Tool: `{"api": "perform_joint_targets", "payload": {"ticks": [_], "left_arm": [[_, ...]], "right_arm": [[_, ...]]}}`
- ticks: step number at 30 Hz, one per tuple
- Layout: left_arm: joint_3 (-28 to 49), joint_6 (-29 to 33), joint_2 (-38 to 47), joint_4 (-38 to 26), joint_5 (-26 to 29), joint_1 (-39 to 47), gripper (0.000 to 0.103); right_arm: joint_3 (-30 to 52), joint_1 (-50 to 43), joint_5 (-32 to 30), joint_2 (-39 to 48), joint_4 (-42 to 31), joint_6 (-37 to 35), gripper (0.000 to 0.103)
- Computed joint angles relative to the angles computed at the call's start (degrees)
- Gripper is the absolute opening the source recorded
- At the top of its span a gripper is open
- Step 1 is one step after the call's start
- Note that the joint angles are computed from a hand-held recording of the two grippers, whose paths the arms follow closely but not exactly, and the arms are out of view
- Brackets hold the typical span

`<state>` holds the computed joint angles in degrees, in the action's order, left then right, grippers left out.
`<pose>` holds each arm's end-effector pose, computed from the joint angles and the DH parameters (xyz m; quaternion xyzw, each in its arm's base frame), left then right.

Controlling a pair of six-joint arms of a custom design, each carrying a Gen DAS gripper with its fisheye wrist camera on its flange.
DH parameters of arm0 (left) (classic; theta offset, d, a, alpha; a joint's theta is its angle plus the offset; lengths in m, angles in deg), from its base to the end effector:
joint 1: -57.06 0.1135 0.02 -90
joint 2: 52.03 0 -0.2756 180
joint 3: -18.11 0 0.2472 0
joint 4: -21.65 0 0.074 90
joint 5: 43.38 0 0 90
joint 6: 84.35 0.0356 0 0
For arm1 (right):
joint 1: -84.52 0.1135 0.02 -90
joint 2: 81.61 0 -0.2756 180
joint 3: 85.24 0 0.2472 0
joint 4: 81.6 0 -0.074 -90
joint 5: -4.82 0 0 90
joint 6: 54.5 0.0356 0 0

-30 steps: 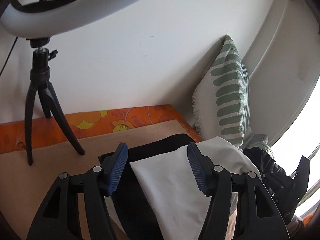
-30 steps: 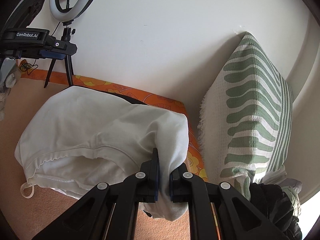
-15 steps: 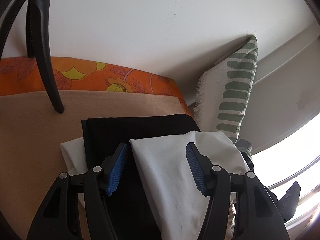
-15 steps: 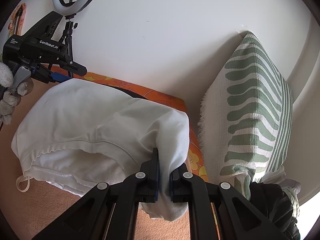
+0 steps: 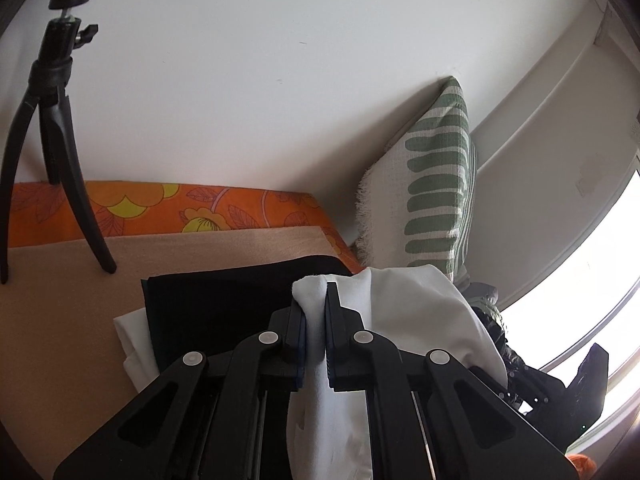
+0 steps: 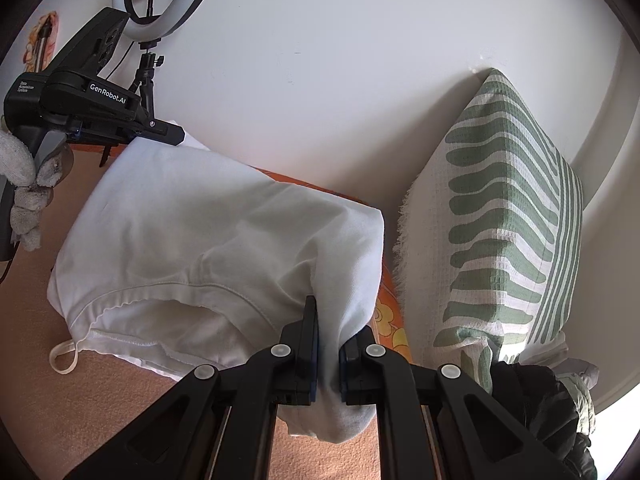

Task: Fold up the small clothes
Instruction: 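Lower the shirt onto the clothes stack and open both tools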

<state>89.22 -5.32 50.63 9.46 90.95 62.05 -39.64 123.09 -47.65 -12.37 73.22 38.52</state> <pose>0.3637 0.0068 0.1843 0.0285 0.8640 -0.3655 0.3452 0.1825 0.1178 0.1951 -0.1629 0.8786 -0.1633 0.4182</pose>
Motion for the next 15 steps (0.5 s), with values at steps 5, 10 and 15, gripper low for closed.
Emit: {"api": "perform_joint_targets", "payload": {"ticks": [5, 10, 15], "left_arm": [[0.23, 0.54, -4.13, -1.21, 1.29, 2.47, 0.006], [2.08, 1.70, -4.45, -0.99, -1.63, 3.65, 0.006], [3.40, 4.96, -1.70, 0.03, -8.96, 2.02, 0.006]], "right_arm": [[2.62, 1.64, 0.54, -2.68, -3.67, -0.66, 0.005], [4.43, -1.21, -1.81, 0.11, -0.85, -3.10, 0.005], [5.57, -4.40, -4.51, 6.60, 3.70, -4.13, 0.005]]}}
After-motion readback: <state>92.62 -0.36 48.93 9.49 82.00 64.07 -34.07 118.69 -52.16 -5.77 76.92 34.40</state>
